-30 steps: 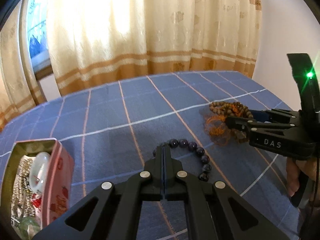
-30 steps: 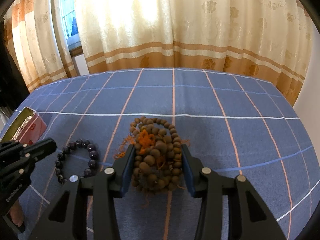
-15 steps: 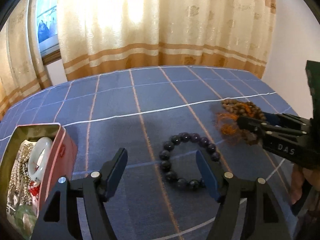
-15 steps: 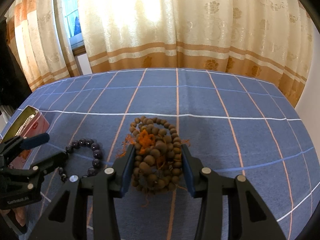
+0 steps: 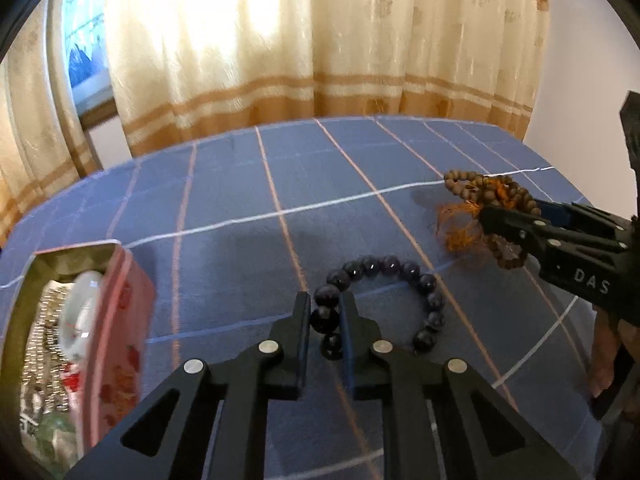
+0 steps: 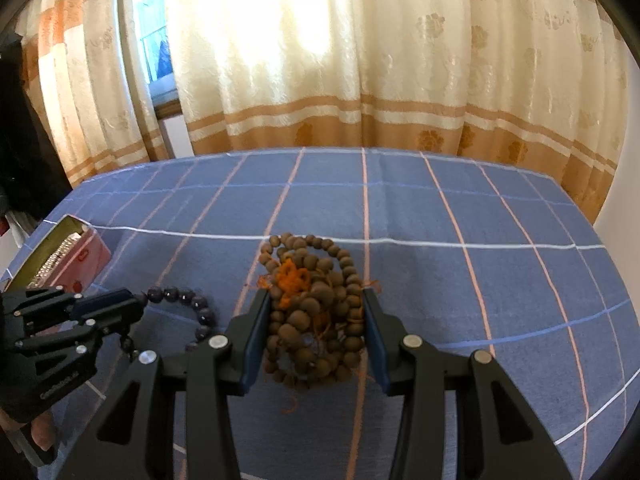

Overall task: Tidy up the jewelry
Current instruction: 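Carry the dark bracelet in the left tool while the right tool carries the mala to the tin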

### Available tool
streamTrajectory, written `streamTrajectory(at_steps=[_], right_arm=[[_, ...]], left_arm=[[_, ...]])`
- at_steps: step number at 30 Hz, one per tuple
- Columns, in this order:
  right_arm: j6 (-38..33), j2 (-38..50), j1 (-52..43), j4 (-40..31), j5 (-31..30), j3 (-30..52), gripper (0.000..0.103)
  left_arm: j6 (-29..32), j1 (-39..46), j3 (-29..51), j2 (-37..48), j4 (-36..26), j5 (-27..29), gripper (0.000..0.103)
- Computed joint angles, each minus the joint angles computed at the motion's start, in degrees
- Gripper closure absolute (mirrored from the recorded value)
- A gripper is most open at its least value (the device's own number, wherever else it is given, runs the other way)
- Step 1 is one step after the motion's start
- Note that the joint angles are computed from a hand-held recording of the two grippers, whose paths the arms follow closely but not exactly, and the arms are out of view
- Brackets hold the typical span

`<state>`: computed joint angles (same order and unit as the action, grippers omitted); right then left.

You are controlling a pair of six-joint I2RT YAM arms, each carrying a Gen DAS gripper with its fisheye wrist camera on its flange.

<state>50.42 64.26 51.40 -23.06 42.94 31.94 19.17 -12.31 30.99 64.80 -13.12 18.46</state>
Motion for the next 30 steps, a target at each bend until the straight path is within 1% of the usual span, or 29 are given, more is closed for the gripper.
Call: streamTrajectory(at_steps=[3,10,12,16,20,26,30], right_arm=[[0.2,1.0,2.3,0.8,1.8,0.9,0.056],[0.3,2.8,6.0,2.9,3.7,2.6,0.056],[1.0,2.9,7.4,3.0,4.2,3.0,0.056],[1.4,4.1,10.5,2.1,5.9,5.6,0.056],[0.0,5.6,12.8,1.2,7.7,9.3,0.056],[-5.2,9.0,14.1,3.0,8.1,15.5,0.056],[-10.4,13.2,14.1,5.4,6.9,20.8,0.056]], left_arm=[[1.6,3.4,-1.8,-5.9,-1.5,3.0,0.089],[3.6,9.8,-0.7,-13.2,-5.8,8.7,0.089],[4.8,12.6,0.4,-14.6,-8.0,11.4,0.089],[6.7,17.1,2.3,-15.3,-10.2,14.9,0.089],[8.5,20.9,4.3,-15.8,-12.5,17.6,0.089],[11.7,28.1,8.4,-15.7,-15.7,23.1,0.089],[13.5,33.1,11.3,-14.0,-16.3,26.3,0.089]])
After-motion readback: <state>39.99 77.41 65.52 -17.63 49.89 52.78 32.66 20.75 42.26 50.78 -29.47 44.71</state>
